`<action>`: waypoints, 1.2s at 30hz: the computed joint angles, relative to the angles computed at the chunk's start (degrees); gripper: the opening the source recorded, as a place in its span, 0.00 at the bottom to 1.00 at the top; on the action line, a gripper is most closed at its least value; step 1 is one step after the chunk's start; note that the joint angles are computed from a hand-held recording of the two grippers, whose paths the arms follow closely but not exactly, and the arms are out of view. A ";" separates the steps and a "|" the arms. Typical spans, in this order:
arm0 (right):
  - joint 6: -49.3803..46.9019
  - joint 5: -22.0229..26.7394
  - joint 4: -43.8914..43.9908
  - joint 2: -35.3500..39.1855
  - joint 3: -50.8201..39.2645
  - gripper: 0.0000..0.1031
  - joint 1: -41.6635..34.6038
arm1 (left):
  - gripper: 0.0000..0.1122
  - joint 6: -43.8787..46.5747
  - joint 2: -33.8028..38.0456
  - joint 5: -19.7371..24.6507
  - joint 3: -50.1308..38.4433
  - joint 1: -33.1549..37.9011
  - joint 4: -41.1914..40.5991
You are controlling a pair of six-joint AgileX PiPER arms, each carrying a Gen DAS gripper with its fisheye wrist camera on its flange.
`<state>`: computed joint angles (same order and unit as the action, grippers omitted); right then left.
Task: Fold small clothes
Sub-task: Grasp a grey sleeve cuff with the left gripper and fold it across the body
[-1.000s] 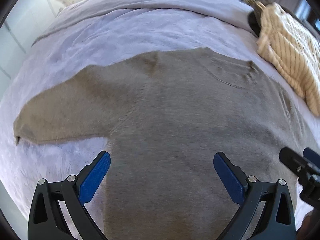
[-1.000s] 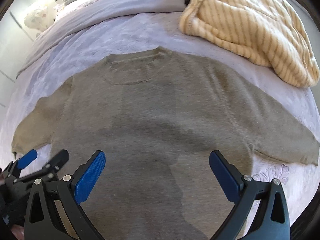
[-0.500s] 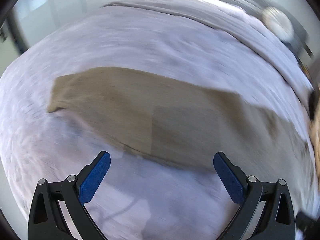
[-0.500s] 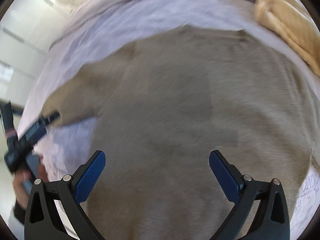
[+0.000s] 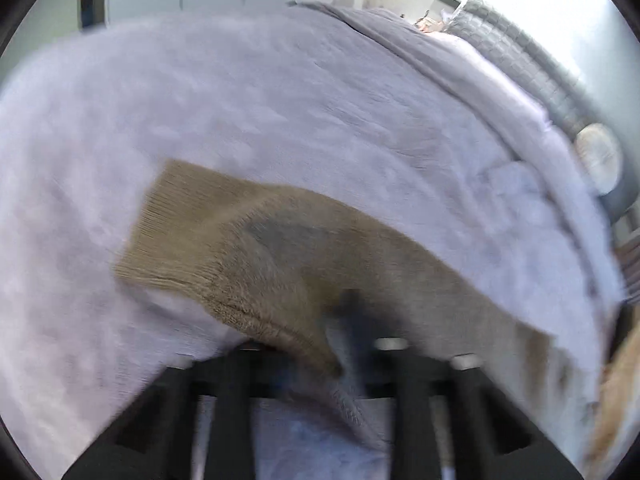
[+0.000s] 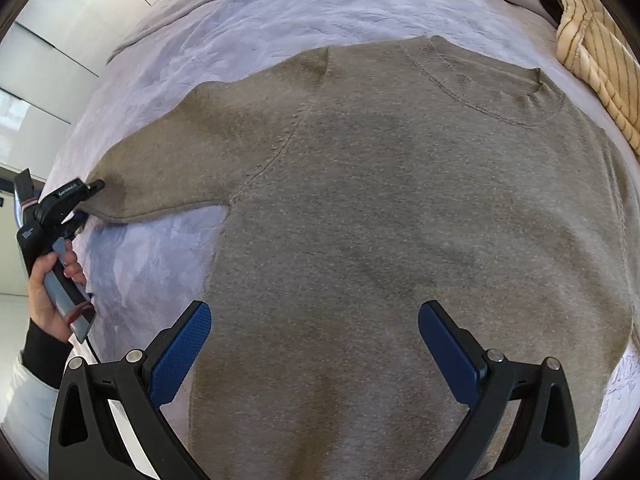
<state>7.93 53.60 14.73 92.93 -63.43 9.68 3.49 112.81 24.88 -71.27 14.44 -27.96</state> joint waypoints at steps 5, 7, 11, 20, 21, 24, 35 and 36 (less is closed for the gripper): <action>-0.87 -1.33 1.19 -1.87 1.73 1.00 -0.68 | 0.11 22.63 -4.52 2.67 3.63 1.55 -21.18; -1.26 -1.86 1.62 -2.75 2.62 1.00 -1.23 | 0.11 28.28 -6.09 4.15 3.81 0.43 -26.12; -2.47 -2.50 2.97 -5.29 5.09 1.00 -4.35 | 0.11 34.76 -8.80 7.83 1.31 -4.94 -31.49; -8.87 -3.14 5.66 -13.71 11.19 1.00 -19.43 | 0.11 34.10 -6.46 11.06 -11.27 -28.80 -31.24; -10.54 -3.02 6.70 -14.49 11.96 1.00 -22.66 | 0.11 32.00 -4.51 11.17 -13.67 -32.02 -29.29; -14.95 -2.08 8.77 -14.84 13.62 1.00 -31.25 | 0.11 24.45 1.66 11.83 -19.43 -39.84 -22.34; -25.18 -3.62 5.76 -9.93 14.97 1.00 -44.65 | 0.70 -6.89 6.27 9.34 -20.08 -52.40 15.45; -24.92 -3.84 5.12 -9.64 13.99 1.00 -43.91 | 0.70 -3.57 4.83 11.29 -19.45 -51.56 13.41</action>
